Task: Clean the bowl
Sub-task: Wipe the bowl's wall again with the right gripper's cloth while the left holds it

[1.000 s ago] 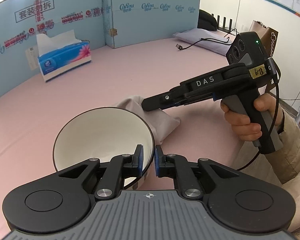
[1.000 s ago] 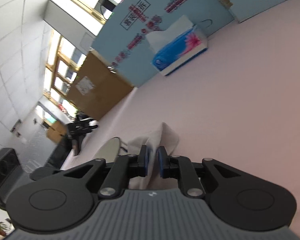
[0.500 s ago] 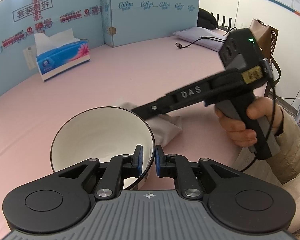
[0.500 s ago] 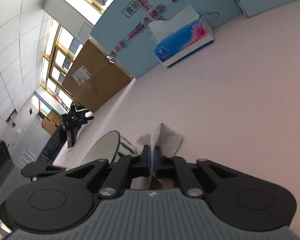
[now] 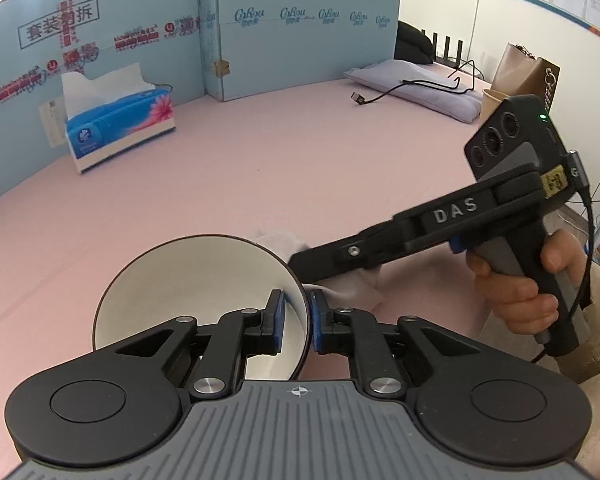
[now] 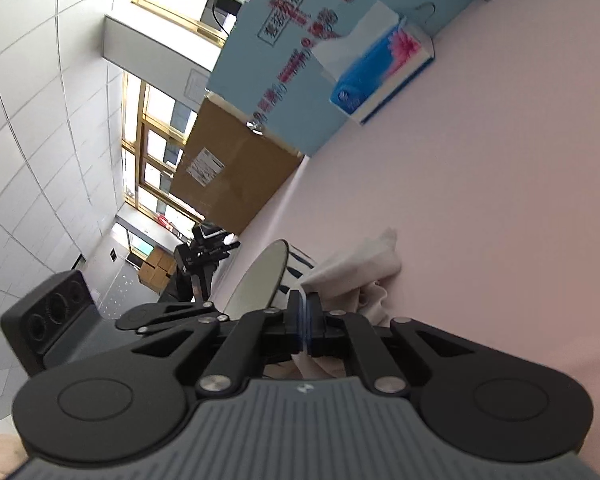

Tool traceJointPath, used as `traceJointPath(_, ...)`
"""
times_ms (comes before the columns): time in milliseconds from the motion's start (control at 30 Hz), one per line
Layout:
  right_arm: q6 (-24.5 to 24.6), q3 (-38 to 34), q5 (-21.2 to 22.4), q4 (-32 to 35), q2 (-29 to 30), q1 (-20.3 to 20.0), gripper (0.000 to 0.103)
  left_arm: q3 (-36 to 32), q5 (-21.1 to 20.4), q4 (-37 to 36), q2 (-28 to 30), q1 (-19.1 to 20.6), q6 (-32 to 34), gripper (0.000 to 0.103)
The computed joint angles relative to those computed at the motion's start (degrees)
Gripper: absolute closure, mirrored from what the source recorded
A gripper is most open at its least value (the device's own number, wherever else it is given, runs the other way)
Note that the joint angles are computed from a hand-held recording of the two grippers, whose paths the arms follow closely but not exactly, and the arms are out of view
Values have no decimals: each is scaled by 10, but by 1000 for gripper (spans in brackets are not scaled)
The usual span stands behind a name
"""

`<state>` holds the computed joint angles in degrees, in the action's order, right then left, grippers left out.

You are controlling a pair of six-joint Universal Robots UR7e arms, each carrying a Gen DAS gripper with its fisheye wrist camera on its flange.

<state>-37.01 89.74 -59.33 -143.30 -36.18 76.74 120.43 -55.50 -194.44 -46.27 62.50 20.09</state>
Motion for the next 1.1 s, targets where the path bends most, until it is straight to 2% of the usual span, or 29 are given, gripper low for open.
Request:
traceJointPath(433, 51, -43, -7, -12, 33, 20, 99, 7, 1, 4, -3, 0, 3, 89)
traceJointPath(933, 67, -100, -19, 12, 73, 48, 98, 5, -2, 7, -4, 2, 5, 88)
traceJointPath(1100, 67, -92, -17, 14, 65, 41, 98, 4, -1, 10, -4, 3, 3, 85)
